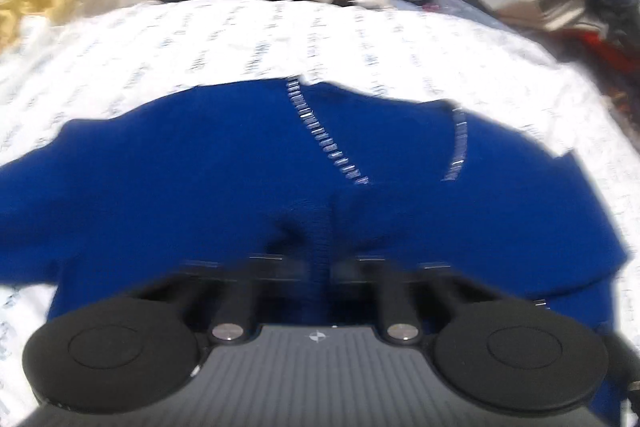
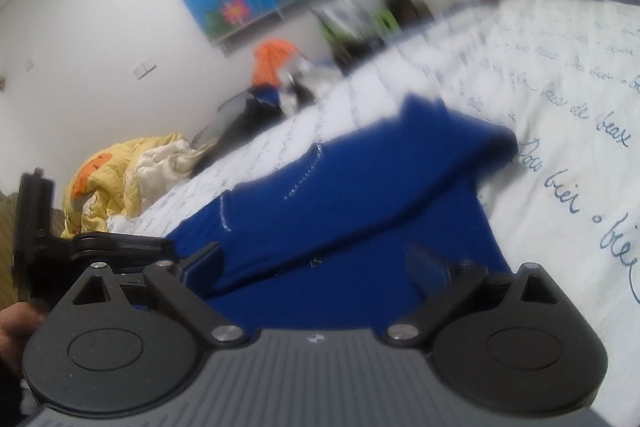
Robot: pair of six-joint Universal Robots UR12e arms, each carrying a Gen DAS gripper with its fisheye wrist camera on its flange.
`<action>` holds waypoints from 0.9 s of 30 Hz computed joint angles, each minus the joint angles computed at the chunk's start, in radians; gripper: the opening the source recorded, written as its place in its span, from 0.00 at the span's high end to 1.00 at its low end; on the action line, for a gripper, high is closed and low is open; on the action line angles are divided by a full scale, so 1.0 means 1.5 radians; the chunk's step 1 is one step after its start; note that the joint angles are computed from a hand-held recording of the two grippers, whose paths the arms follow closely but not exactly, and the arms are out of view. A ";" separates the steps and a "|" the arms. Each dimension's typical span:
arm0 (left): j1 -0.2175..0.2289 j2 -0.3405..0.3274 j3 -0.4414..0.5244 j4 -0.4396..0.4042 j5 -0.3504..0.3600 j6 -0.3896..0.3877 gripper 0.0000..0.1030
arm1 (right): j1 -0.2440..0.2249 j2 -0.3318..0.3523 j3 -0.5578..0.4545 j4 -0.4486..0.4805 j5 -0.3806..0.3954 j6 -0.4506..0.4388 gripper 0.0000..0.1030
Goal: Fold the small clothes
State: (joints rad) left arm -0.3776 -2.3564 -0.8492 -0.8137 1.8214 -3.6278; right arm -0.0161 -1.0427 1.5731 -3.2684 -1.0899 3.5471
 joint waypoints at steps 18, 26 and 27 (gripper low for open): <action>-0.020 0.089 -0.172 0.153 0.268 0.077 0.45 | -0.004 -0.006 -0.005 0.033 0.023 -0.022 0.05; -0.002 0.062 -0.137 0.136 0.042 0.078 0.27 | 0.008 0.054 -0.182 0.191 0.017 -0.107 0.00; 0.004 0.059 -0.142 0.131 0.028 0.062 0.24 | 0.014 0.066 -0.208 0.248 0.001 -0.149 0.00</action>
